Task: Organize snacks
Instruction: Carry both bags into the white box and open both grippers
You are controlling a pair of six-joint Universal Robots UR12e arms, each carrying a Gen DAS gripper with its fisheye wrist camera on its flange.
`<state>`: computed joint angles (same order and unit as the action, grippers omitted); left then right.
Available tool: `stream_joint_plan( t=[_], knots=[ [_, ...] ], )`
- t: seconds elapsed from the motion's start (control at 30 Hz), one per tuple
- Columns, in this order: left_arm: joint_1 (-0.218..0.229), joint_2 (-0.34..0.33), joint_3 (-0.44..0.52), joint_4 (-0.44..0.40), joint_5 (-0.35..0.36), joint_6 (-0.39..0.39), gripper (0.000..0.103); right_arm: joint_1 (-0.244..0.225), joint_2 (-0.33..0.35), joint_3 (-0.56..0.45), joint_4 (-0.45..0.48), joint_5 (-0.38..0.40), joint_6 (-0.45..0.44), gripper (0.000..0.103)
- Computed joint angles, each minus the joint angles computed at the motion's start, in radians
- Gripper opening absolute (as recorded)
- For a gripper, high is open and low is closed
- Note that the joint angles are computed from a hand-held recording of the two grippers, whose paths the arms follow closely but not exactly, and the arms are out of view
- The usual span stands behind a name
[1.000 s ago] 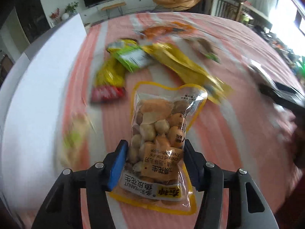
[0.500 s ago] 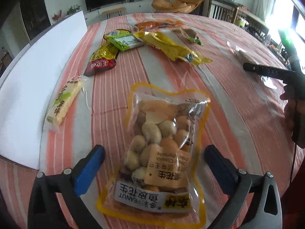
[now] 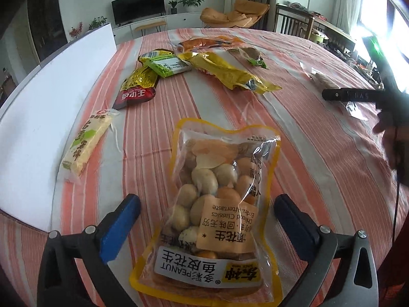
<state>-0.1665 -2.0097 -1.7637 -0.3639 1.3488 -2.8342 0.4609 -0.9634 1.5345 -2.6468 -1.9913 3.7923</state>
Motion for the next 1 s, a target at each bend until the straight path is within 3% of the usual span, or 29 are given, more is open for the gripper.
stream_joint_plan(
  t=[0.07,0.1,0.13,0.2,0.27,0.43,0.47,0.5,0.53,0.57,0.6,0.67,1.0],
  knots=[
    [0.000,0.001,-0.001,0.000,-0.001,0.001,0.103,-0.029,-0.018,-0.018,0.092,0.119,-0.025,0.089],
    [0.000,0.001,-0.001,0.000,-0.002,0.002,0.103,-0.051,-0.033,-0.009,0.085,0.204,-0.019,0.088],
    [0.001,0.000,0.000,0.000,-0.002,0.002,0.103,-0.076,-0.059,0.015,0.036,0.302,0.020,0.087],
    [0.001,0.000,0.000,0.000,-0.002,0.002,0.103,-0.101,-0.086,0.055,-0.072,0.373,0.080,0.088],
    [0.000,0.000,0.000,-0.001,0.000,0.002,0.103,-0.109,-0.103,0.042,-0.034,0.346,0.107,0.088],
    [-0.003,0.010,-0.007,-0.017,0.022,-0.015,0.102,-0.114,-0.051,-0.079,0.290,0.423,0.018,0.088],
    [-0.001,0.015,-0.011,-0.018,0.013,-0.008,0.093,-0.111,-0.040,-0.093,0.316,0.430,-0.007,0.088],
    [0.000,0.022,-0.017,-0.019,-0.003,0.008,0.075,-0.102,-0.025,-0.111,0.348,0.418,-0.037,0.089],
    [-0.002,0.030,-0.023,-0.017,-0.009,0.025,0.066,-0.090,-0.016,-0.126,0.375,0.364,-0.058,0.086],
    [0.000,0.034,-0.023,-0.032,-0.023,0.023,0.059,-0.078,-0.012,-0.130,0.381,0.313,-0.067,0.078],
    [-0.002,0.038,-0.026,-0.034,-0.018,0.015,0.059,-0.073,-0.012,-0.132,0.385,0.290,-0.068,0.065],
    [-0.004,0.045,-0.039,-0.014,-0.007,0.009,0.058,-0.074,-0.025,-0.111,0.341,0.311,-0.057,0.049],
    [0.002,0.071,-0.058,0.066,0.018,-0.031,0.058,-0.076,-0.095,-0.011,0.101,0.436,-0.005,0.049]
  ],
)
